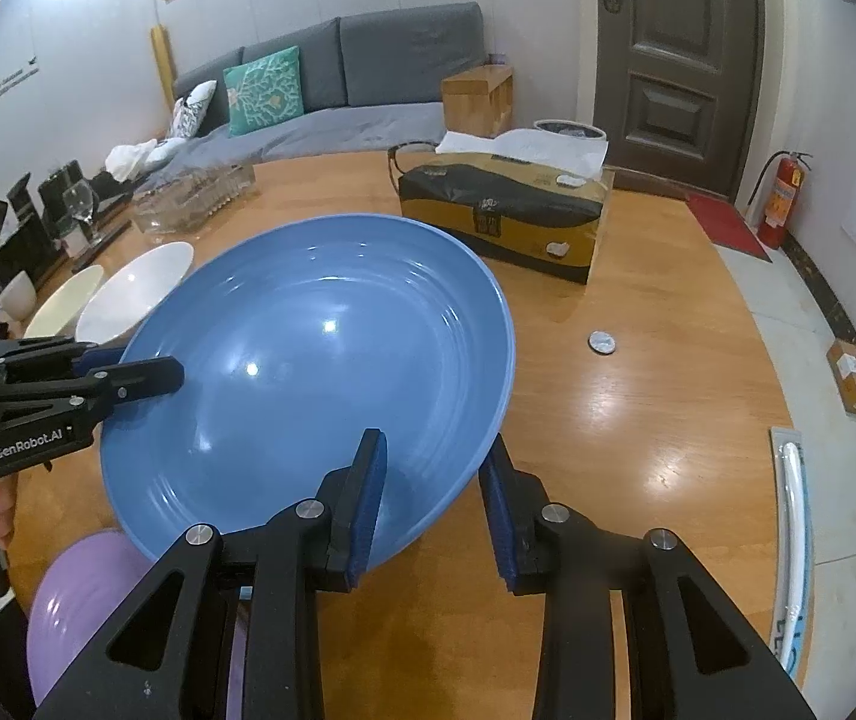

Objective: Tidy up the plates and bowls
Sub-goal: 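Lift the blue plate with the left tool over the purple plate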

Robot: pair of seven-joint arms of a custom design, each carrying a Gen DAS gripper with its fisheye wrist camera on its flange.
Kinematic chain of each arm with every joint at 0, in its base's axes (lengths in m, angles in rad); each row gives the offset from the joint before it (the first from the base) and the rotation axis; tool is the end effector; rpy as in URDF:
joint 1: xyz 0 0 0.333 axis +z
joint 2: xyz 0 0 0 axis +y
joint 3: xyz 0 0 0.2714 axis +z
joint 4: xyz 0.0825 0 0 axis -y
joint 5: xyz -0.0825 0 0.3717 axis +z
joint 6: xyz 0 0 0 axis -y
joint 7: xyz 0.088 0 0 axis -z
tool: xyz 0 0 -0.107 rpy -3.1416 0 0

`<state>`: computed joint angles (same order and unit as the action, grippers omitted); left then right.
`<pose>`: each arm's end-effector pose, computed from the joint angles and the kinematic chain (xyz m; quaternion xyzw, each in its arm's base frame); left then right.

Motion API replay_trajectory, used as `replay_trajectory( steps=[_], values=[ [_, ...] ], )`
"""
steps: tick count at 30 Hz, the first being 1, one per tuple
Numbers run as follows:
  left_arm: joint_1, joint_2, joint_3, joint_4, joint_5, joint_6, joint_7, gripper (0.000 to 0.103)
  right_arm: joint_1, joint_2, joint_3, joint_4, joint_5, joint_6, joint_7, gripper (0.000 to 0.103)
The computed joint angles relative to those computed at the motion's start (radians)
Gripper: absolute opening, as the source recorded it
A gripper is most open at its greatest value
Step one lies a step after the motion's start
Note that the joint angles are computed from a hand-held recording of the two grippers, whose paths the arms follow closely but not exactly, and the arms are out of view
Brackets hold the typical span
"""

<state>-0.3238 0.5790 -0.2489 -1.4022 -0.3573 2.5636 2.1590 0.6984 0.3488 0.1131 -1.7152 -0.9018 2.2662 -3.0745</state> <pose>0.6299 -0.3537 0.4094 -0.3366 0.8763 -0.3382 0.0667 0.4658 0.4524 0.3785 -0.5508 0.7543 -0.2711 0.2327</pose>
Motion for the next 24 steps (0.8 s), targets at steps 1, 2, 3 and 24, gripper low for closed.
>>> replay_trajectory(
  steps=[1, 2, 3, 24],
  values=[
    [0.004, -0.010, -0.004, -0.012, -0.006, 0.004, 0.006, 0.022, 0.004, -0.002, 0.001, 0.002, -0.001, -0.009, 0.000, 0.027],
    [0.009, -0.021, -0.008, -0.027, -0.014, 0.009, 0.012, 0.022, 0.008, -0.004, 0.003, 0.005, -0.002, -0.017, 0.001, 0.027],
    [0.020, -0.042, -0.016, -0.052, -0.031, 0.015, 0.027, 0.022, 0.013, -0.008, 0.005, 0.006, -0.005, -0.025, 0.005, 0.027],
    [0.101, -0.405, -0.040, -0.457, -0.346, 0.049, 0.312, 0.022, 0.144, -0.046, 0.075, 0.066, -0.057, -0.245, 0.103, 0.028]
  ],
)
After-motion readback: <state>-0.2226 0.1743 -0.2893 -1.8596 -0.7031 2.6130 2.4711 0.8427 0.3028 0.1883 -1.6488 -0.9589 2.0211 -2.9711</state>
